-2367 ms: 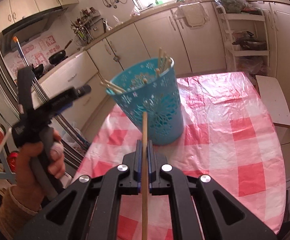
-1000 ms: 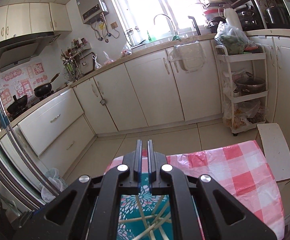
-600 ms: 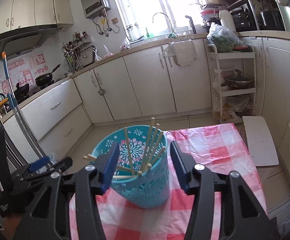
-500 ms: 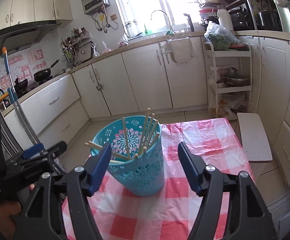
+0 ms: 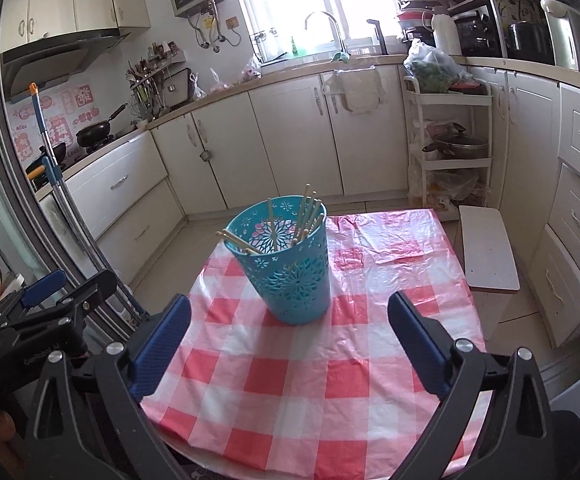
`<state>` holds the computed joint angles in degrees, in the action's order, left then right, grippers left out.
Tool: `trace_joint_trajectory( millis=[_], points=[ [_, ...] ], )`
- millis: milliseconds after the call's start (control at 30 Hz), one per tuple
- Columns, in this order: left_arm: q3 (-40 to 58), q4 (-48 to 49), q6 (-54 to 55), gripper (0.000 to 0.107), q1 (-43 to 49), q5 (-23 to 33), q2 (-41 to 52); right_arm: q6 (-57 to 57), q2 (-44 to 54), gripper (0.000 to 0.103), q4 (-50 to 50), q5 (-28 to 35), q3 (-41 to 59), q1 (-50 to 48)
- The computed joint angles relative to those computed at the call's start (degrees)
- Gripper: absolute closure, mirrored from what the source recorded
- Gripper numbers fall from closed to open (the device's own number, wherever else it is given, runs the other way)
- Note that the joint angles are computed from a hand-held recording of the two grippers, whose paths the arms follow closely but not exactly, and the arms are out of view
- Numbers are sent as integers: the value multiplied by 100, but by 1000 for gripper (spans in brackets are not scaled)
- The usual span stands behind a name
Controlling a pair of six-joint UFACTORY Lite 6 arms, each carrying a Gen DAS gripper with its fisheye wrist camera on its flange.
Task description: Organize utensils
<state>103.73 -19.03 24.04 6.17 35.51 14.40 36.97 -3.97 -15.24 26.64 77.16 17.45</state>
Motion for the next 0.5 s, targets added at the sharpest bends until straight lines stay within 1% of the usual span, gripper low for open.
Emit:
trace_joint_trajectory(
  millis=[100, 267, 333, 400, 500],
  points=[
    [-243, -423, 326, 11, 244, 497, -443, 516, -477, 7, -418, 382, -237, 359],
    [-885, -683, 606, 11, 572, 963, -1294, 1252, -1180, 7, -955, 1101, -418, 987],
    [-1039, -831, 802, 11, 758, 1254, -1543, 1521, -1426, 7, -1144, 1345, -495, 1217],
    [-1224, -924, 991, 11, 924, 1402, -1788, 1881, -1657, 7, -1358, 1622, -582, 1507],
    [-1686, -980, 1180, 11, 1183, 1388, -2280, 2679, -1971, 7, -1857, 2083, -773, 2163]
  ],
)
